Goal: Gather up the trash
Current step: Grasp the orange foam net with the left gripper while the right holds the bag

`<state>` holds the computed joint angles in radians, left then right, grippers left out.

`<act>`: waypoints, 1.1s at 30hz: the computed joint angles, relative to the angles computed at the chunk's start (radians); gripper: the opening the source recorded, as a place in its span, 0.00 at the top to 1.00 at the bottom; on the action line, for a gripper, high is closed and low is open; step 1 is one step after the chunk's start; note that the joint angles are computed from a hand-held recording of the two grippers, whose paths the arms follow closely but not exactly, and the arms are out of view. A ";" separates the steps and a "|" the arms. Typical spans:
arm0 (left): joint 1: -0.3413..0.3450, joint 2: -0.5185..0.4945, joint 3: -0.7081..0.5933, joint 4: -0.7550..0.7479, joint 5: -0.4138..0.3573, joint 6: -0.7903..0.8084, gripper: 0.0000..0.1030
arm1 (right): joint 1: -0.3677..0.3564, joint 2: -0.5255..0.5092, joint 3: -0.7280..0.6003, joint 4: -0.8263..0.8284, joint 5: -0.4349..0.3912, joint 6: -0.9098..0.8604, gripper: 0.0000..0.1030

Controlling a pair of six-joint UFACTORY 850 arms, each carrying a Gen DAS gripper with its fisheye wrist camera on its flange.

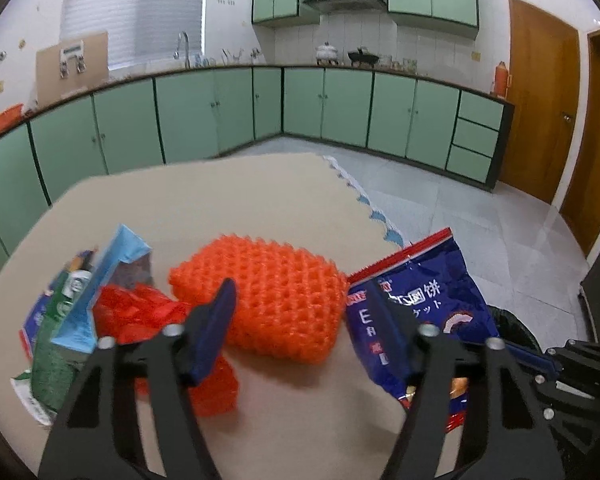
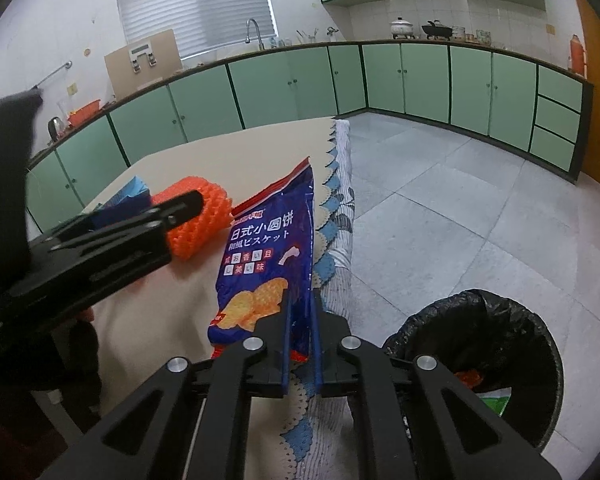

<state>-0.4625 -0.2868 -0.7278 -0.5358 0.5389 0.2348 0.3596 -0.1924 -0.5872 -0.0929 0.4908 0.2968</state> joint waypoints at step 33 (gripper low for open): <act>0.027 0.026 0.032 0.209 -0.023 -0.141 0.43 | -0.026 0.010 0.015 -0.128 0.010 0.175 0.86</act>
